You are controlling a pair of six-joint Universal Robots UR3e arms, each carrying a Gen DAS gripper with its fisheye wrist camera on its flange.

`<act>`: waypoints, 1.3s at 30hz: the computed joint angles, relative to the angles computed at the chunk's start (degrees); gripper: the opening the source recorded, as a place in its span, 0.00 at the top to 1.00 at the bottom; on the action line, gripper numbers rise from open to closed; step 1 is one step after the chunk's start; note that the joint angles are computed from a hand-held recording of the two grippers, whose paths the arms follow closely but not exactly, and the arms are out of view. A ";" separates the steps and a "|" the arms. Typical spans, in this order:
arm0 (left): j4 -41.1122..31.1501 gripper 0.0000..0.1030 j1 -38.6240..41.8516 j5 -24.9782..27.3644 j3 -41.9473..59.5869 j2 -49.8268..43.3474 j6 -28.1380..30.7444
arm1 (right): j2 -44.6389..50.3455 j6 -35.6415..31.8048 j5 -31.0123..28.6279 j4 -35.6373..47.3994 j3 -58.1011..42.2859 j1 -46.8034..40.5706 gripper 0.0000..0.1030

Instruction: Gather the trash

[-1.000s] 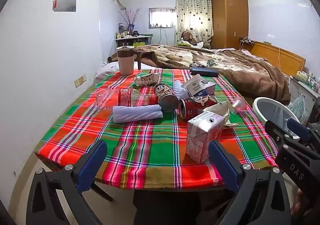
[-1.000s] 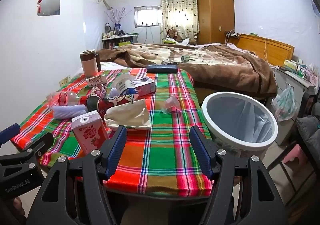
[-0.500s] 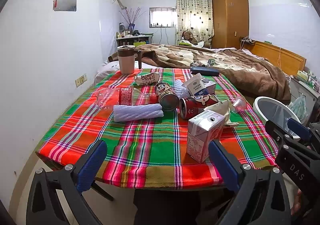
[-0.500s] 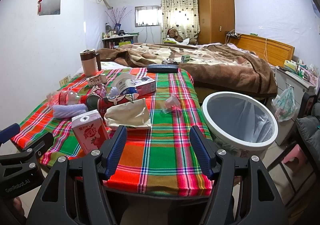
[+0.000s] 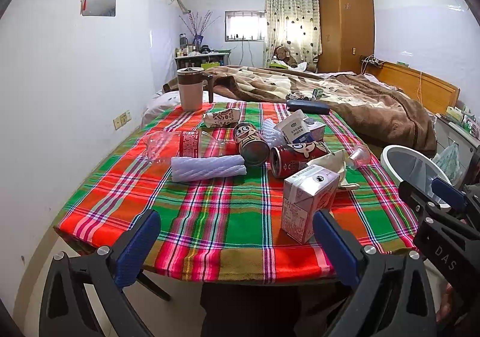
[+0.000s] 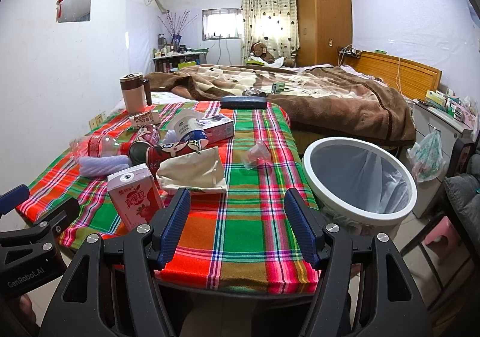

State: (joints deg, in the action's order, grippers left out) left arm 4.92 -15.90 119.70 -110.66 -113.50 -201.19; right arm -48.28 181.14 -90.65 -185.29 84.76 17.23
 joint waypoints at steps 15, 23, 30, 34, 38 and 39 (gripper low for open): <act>0.70 0.00 0.46 -0.42 -0.41 -0.10 0.31 | 0.01 -0.04 -0.07 -0.13 0.05 0.02 0.35; 0.69 0.00 0.41 -0.31 -0.37 -0.14 0.26 | -0.16 -0.06 -0.07 -0.08 0.17 0.01 0.35; 0.77 0.00 0.45 -0.39 -0.42 -0.13 0.35 | -0.30 -0.08 -0.12 -0.06 0.34 0.02 0.35; 0.81 0.00 0.49 -0.44 -0.47 -0.11 0.36 | -0.05 -0.08 -0.12 -0.13 0.11 0.04 0.35; 0.70 0.00 0.50 -0.48 -0.45 -0.14 0.37 | -0.11 -0.07 -0.11 -0.05 0.15 0.03 0.35; 0.59 0.00 0.45 -0.47 -0.35 -0.20 0.36 | -0.04 -0.10 -0.17 0.01 0.06 0.06 0.35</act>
State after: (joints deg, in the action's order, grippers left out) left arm 5.50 -15.45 119.23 -111.01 -113.70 -200.82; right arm -48.32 181.04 -90.81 -185.28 84.83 17.28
